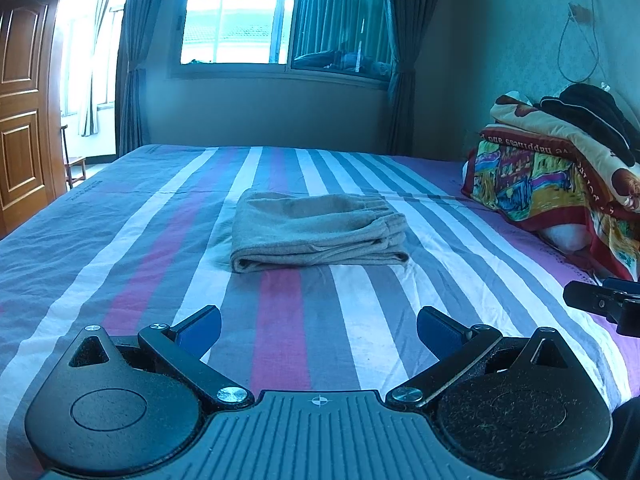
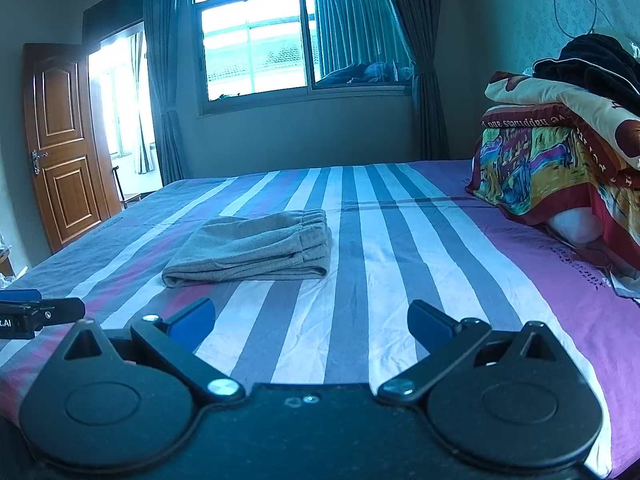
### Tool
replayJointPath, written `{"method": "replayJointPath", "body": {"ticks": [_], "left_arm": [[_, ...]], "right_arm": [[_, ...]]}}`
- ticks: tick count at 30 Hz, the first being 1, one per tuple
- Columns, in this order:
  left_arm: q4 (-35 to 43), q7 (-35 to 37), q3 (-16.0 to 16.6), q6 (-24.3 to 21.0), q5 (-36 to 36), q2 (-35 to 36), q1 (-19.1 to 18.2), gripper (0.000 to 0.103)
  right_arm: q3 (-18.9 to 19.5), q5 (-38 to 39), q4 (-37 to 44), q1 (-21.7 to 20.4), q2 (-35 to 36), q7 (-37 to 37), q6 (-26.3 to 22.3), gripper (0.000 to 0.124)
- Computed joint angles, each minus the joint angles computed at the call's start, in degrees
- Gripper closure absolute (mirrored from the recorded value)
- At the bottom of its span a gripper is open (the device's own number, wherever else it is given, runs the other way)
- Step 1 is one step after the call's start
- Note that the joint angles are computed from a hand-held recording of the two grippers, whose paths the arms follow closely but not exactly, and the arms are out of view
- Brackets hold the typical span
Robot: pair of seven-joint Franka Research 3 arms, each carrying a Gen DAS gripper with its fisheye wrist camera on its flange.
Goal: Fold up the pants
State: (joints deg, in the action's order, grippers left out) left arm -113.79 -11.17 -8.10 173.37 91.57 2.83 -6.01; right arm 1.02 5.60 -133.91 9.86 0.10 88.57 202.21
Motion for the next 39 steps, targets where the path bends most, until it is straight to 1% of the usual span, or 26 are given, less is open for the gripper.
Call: {"method": "replayJointPath", "body": {"ticks": [5,9,17,20,24,27,30,35,37,39], "left_arm": [[0.01,-0.60,-0.02,0.07,0.72,0.06,-0.02,0.000],[0.08,-1.10,0.04,0.32,1.33,0.24,0.04,0.000],[-0.37,0.19,-0.10,-0.29,-0.03,0.23,-0.09,0.000],[-0.28,0.66,-0.01,-0.10,-0.49,0.42,-0.17,0.000],[-0.15,0.30,0.06,0.12,-0.18,0.58,-0.22,0.000],[-0.45,1.63,-0.08,-0.74,-0.98,0.36,-0.45,0.000],[-0.34,1.86,-0.15,-0.86,-0.20,0.47,-0.65,0.000],[-0.35,2.36,-0.44,-1.81,-0.08,0.52,-1.11,0.000],[-0.35,1.78,-0.35,-1.01,0.15,0.46,-1.05,0.000],[-0.63,3.52,-0.44,-0.89,-2.03,0.45,-1.11,0.000]], "right_arm": [[0.14,1.71,0.42,0.18,0.31,-1.57,-0.44,0.021],[0.10,0.76,0.61,-0.06,0.50,-0.97,-0.82,0.021],[0.27,2.42,1.06,0.02,0.87,-2.69,-1.15,0.021],[0.21,0.52,1.14,-0.42,0.90,-1.36,-1.67,0.021],[0.24,0.88,1.60,-0.48,1.17,-2.00,-2.43,0.021],[0.39,1.27,1.89,-0.49,1.42,-2.49,-2.51,0.021],[0.54,0.71,2.49,-0.72,1.81,-2.09,-2.86,0.021],[0.70,1.97,2.64,-0.51,2.00,-3.76,-3.47,0.021],[0.71,2.95,2.63,-0.31,2.02,-4.65,-3.59,0.021],[0.67,4.73,2.77,0.13,2.08,-6.17,-3.76,0.021]]}}
